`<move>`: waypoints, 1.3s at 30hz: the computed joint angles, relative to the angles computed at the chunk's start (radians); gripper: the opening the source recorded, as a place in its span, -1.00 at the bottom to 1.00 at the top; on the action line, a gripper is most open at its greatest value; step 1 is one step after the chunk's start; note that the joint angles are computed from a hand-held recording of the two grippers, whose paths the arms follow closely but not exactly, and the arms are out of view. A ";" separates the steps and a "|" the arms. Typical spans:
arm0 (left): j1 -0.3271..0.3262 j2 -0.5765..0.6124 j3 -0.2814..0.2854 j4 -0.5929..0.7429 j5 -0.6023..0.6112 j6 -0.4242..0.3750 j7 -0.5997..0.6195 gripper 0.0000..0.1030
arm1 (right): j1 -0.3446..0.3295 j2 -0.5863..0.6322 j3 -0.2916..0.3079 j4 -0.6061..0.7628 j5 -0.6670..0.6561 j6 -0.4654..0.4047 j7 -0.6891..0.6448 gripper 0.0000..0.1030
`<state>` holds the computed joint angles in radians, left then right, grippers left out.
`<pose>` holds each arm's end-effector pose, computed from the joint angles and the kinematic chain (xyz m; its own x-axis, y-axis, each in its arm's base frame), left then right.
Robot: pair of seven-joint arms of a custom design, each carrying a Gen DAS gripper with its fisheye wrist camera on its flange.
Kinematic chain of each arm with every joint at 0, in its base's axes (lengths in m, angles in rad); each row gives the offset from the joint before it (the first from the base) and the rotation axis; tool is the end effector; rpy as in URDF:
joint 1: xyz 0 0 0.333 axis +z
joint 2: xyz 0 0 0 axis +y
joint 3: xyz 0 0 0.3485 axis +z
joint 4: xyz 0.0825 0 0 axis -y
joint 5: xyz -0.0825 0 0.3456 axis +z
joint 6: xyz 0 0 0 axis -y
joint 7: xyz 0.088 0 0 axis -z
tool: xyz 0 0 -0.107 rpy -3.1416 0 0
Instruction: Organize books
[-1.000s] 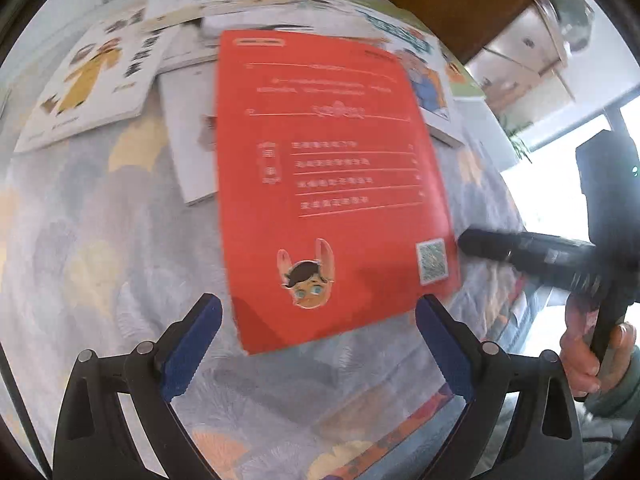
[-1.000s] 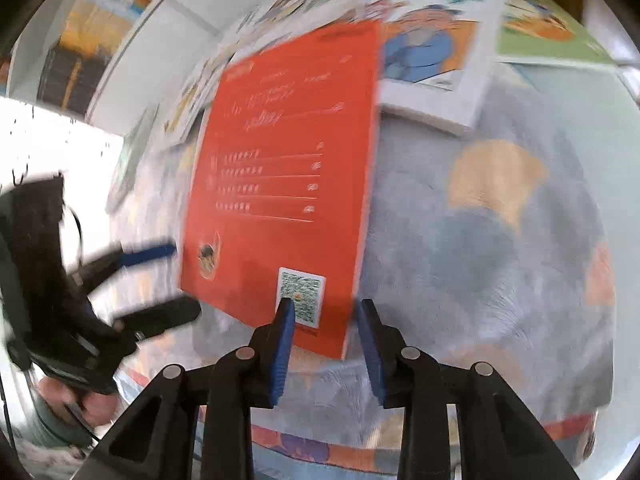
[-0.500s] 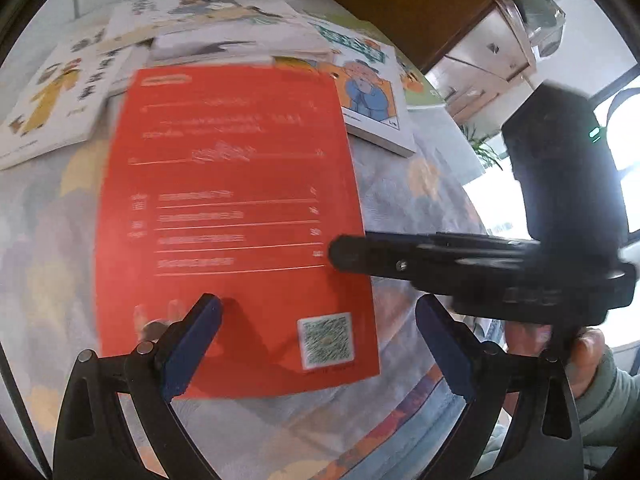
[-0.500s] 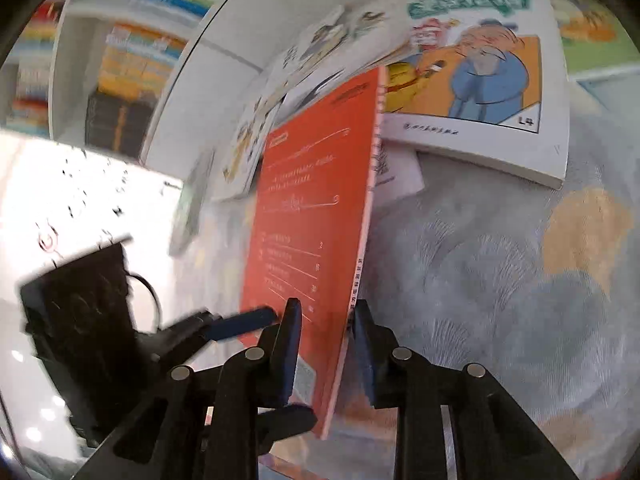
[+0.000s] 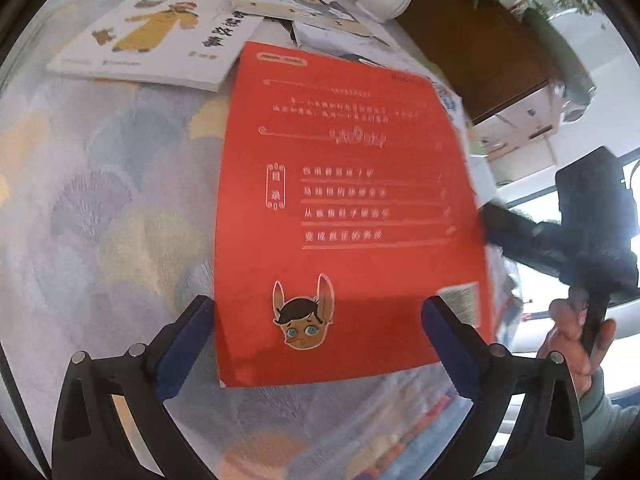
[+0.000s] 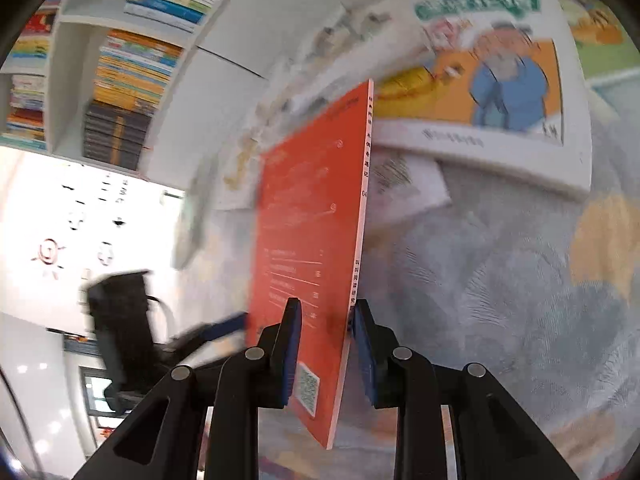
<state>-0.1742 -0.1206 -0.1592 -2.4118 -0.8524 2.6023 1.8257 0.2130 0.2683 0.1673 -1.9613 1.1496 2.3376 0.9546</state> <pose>0.4451 -0.1394 0.4423 0.0102 -0.8600 0.5101 -0.9609 -0.1496 -0.2330 0.5546 0.2298 0.4141 0.2218 -0.6299 -0.7443 -0.9705 -0.0688 -0.2310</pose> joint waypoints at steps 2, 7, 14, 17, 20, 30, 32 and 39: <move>-0.003 -0.023 0.010 -0.020 -0.057 -0.005 0.032 0.97 | -0.006 -0.020 0.009 0.020 0.036 -0.035 -0.031 -0.49; 0.056 -0.216 0.023 -0.160 0.027 0.023 -0.082 0.97 | 0.046 -0.036 0.034 0.101 0.064 -0.065 -0.060 -0.47; 0.383 -0.531 0.038 -0.285 0.513 -0.102 -0.423 0.98 | 0.128 0.133 0.094 0.286 0.075 -0.203 0.067 -0.47; 0.438 -0.555 0.088 -0.265 0.634 -0.185 -0.408 0.98 | 0.160 0.160 0.111 0.289 0.026 -0.185 0.119 -0.46; 0.372 -0.497 0.141 -0.256 0.573 -0.172 -0.348 0.98 | 0.186 0.143 0.113 0.223 0.007 -0.094 0.169 -0.02; 0.220 -0.175 0.200 -0.125 0.287 -0.188 -0.012 0.59 | 0.339 0.097 0.023 0.064 -0.503 0.326 0.586 -0.54; 0.232 -0.153 0.176 -0.111 0.282 -0.174 0.020 0.58 | 0.361 0.113 0.010 0.062 -0.575 0.372 0.670 -0.56; 0.240 -0.133 0.154 -0.085 0.235 -0.209 0.132 0.71 | 0.342 0.154 0.083 0.081 -0.672 0.449 0.783 -0.58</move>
<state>0.0660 -0.2533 -0.0056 -2.4966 -0.6174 2.3937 1.9572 0.5553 0.4225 0.2502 -1.8799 0.4781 2.7864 1.7381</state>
